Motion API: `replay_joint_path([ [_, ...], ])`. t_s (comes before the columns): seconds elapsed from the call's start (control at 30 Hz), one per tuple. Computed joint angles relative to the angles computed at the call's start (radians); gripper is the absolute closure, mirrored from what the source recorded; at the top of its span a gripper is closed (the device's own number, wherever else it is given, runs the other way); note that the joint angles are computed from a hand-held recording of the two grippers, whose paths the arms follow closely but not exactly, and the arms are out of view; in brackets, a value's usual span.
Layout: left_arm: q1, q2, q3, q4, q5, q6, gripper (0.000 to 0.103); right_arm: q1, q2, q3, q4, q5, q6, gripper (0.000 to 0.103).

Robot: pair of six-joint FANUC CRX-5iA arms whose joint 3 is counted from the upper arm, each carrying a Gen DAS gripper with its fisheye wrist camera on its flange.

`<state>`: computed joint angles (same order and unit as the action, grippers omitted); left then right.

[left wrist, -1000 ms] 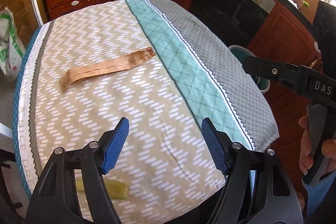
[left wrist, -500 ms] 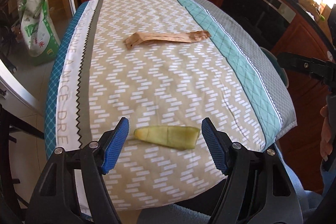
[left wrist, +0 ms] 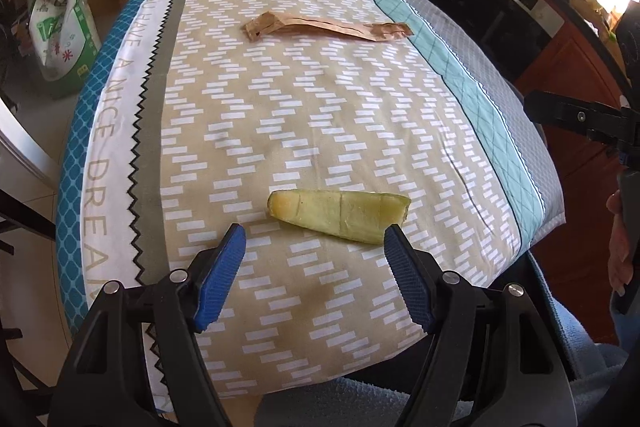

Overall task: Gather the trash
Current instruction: 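Grasp the second melon rind piece with the left gripper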

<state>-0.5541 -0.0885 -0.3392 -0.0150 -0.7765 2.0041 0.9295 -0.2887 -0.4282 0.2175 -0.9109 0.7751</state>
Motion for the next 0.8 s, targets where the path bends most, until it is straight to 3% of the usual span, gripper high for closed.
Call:
replay_joint_path([
  [0.17,-0.001,0.001,-0.008,0.006,0.027,-0.001,0.030,-0.005,0.007,0.000,-0.028,0.004,0.016,0.017],
  [0.3,0.021,-0.014,-0.068,0.123,0.109,-0.101,0.031,-0.012,0.015,0.004,-0.065,0.015,0.050,0.017],
  [0.4,0.015,-0.007,-0.074,0.152,0.132,-0.137,0.036,-0.022,0.018,0.006,-0.081,0.023,0.053,0.017],
  [0.8,-0.034,0.095,0.059,0.041,0.092,-0.055,0.040,-0.077,0.009,-0.012,-0.155,0.049,0.085,0.017],
])
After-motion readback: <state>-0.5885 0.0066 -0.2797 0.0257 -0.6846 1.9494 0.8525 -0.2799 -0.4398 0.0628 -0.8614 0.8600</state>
